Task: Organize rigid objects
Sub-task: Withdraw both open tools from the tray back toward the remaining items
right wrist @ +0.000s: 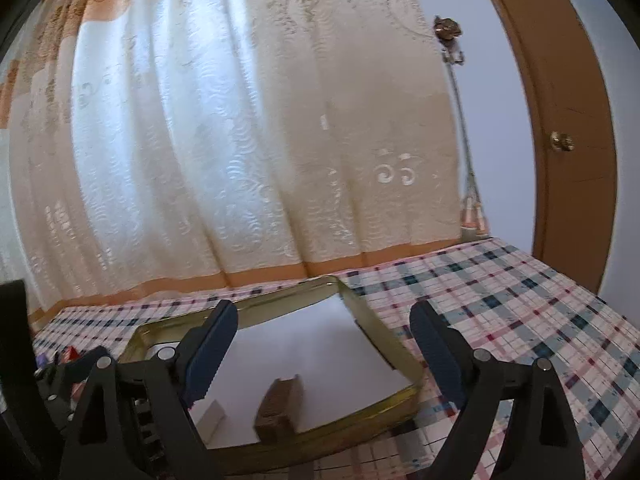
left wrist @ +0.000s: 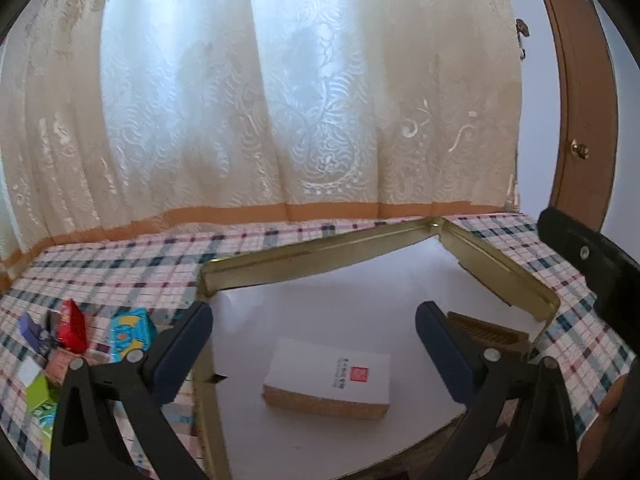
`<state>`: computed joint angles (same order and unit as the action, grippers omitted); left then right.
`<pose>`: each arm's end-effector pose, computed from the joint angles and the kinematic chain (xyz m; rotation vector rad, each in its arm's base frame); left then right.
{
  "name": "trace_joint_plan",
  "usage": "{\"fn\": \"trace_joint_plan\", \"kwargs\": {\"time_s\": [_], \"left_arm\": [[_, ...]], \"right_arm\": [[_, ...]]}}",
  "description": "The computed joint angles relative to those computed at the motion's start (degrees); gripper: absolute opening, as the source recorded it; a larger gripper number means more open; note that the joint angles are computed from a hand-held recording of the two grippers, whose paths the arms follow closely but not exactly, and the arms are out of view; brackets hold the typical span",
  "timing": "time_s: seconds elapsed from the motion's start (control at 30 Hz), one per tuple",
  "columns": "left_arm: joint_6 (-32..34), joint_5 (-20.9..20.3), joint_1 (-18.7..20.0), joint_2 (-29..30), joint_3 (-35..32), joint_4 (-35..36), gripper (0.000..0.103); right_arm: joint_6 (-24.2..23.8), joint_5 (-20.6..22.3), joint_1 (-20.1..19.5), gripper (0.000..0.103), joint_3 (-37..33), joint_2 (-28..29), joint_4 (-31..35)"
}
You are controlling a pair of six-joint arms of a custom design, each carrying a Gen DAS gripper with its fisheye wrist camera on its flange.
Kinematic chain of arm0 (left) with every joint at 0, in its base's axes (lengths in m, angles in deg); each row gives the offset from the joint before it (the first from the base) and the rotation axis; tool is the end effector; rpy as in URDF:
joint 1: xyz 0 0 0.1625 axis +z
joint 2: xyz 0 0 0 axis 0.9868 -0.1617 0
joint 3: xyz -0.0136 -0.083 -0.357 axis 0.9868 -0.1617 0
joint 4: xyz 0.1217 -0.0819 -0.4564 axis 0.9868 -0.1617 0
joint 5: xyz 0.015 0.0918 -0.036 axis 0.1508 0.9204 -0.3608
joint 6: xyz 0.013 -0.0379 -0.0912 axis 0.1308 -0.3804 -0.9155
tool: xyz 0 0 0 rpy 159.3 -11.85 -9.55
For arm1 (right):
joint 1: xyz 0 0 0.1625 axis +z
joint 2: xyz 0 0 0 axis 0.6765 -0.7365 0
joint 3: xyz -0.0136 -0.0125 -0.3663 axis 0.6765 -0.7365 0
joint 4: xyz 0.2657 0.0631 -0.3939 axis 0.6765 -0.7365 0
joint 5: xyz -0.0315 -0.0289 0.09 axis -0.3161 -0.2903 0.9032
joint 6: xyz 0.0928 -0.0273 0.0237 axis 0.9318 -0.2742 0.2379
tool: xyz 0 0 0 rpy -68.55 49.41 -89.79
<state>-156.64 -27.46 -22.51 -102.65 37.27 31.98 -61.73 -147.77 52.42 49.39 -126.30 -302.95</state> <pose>-0.2432 -0.7623 0.0617 0.7692 2.1562 -1.1883 0.1543 -0.7033 0.1632 0.2541 -1.9385 1.5988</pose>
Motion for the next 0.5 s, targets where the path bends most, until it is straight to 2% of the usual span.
{"fn": "trace_joint_plan", "kwargs": {"time_s": [0.17, 0.37, 0.5], "left_arm": [[-2.04, -0.15, 0.49, -1.17, 0.95, -0.19, 0.103], [1.04, -2.98, 0.23, -4.72, 6.4, -5.44, 0.103], [2.91, -3.99, 0.45, -8.5, 11.43, -10.05, 0.103]], "right_arm": [[3.76, 0.31, -0.48, 0.09, 0.19, -0.64, 2.87], [4.31, 2.37, -0.94, 0.09, 1.12, -0.82, 2.13], [2.41, 3.12, -0.72, 0.09, 1.11, -0.04, -1.73]]}}
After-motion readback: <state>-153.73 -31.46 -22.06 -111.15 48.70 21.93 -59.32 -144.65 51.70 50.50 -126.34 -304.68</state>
